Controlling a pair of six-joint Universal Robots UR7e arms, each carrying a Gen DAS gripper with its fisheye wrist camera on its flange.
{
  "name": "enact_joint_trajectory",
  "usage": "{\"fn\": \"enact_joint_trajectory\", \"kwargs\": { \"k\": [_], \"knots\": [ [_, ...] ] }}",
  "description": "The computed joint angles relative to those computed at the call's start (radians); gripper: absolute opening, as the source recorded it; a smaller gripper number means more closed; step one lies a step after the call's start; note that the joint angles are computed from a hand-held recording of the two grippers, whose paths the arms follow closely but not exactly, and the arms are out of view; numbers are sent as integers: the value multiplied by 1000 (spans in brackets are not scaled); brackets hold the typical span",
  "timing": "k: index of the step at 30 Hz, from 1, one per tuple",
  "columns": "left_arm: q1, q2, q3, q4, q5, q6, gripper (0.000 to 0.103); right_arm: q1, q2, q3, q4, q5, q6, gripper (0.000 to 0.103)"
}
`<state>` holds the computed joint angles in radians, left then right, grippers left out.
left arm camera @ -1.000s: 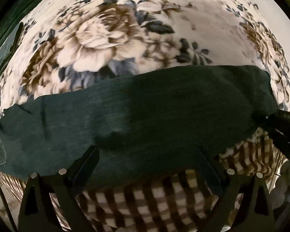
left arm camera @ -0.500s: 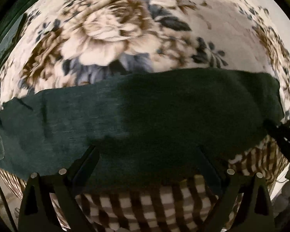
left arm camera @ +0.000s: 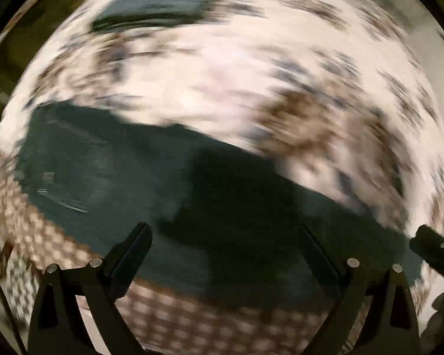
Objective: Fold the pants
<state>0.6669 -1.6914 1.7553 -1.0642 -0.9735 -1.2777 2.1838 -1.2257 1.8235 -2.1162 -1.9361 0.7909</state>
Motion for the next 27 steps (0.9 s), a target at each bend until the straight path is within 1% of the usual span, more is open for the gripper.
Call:
{"fn": "enact_joint_trajectory", "kwargs": {
  "k": [2, 3, 4, 5, 7, 8, 10, 12, 14, 15, 16, 17, 18, 19, 21, 23, 25, 27],
  "knots": [
    [51, -37, -30, 64, 28, -25, 100, -16, 167, -119, -53, 123, -117, 79],
    [94, -49, -52, 91, 50, -31, 100, -21, 265, -201, -47, 175, -174, 79],
    [125, -59, -64, 104, 65, -24, 100, -22, 337, -266, -30, 201, -206, 79],
    [151, -59, -73, 114, 79, -15, 100, -27, 437, -365, 9, 241, -244, 79],
    [198, -53, -92, 128, 97, 14, 100, -39, 578, -510, 79, 305, -280, 79],
    [228, -52, -100, 138, 112, 34, 100, -40, 619, -553, 107, 311, -282, 79],
    [264, -42, -101, 125, 123, 71, 100, -44, 721, -670, 203, 322, -294, 78],
    [291, -39, -99, 104, 122, 105, 100, -43, 788, -743, 285, 319, -304, 77],
    [310, -42, -91, 81, 115, 139, 100, -40, 828, -784, 344, 308, -312, 68],
    [317, -42, -87, 74, 110, 150, 100, -37, 832, -781, 339, 305, -315, 60],
    [324, -44, -83, 61, 105, 162, 100, -34, 836, -780, 330, 309, -317, 44],
    [330, -47, -78, 49, 98, 173, 100, -27, 839, -784, 336, 297, -315, 36],
    [336, -50, -73, 39, 92, 182, 100, -14, 841, -794, 351, 262, -318, 14],
    [341, -52, -70, 30, 87, 191, 100, -7, 844, -806, 362, 230, -318, 4],
    [347, -59, -64, 15, 79, 208, 100, -1, 817, -776, 311, 199, -285, 3],
    [351, -71, -60, 6, 67, 213, 100, 0, 794, -749, 267, 153, -246, 1],
    [359, -79, -71, -2, 46, 210, 100, -12, 776, -721, 220, 202, -228, 2],
    [376, -94, -86, -25, 9, 210, 100, -1, 765, -702, 195, 220, -257, 2]
  ]
}}
